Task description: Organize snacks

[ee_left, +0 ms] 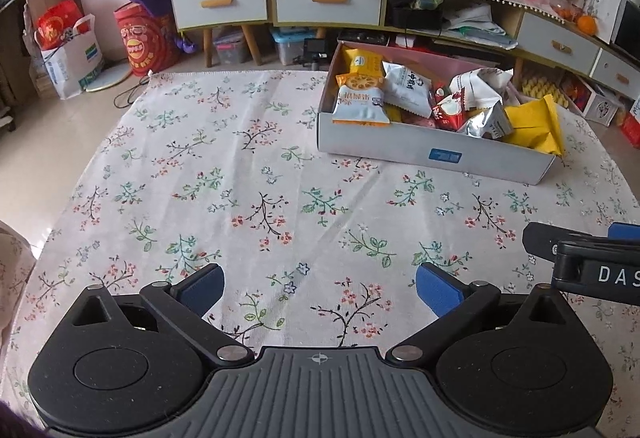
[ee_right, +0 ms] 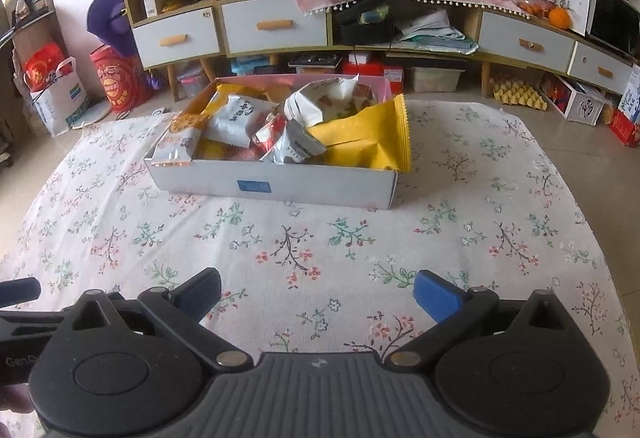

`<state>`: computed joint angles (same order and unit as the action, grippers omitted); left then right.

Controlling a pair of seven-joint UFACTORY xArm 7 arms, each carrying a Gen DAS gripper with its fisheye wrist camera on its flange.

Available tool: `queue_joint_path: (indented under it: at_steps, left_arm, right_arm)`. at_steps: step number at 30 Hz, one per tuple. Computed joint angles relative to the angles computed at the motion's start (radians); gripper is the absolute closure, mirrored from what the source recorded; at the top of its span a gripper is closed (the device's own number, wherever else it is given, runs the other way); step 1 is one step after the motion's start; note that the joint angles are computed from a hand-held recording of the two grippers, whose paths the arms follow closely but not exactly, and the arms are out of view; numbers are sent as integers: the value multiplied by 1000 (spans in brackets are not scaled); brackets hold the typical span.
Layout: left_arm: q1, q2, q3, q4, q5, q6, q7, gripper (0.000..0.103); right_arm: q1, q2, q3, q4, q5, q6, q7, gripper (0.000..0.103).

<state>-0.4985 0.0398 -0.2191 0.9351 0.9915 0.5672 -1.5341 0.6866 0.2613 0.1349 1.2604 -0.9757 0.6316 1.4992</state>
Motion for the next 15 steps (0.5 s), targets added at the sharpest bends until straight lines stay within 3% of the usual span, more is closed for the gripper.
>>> queue_joint_path:
  at_steps: [15]
  left_arm:
    - [-7,-2,-5,2,-9,27,18,0]
  right_arm:
    - [-2,-16,10,-12,2,14,-4,13]
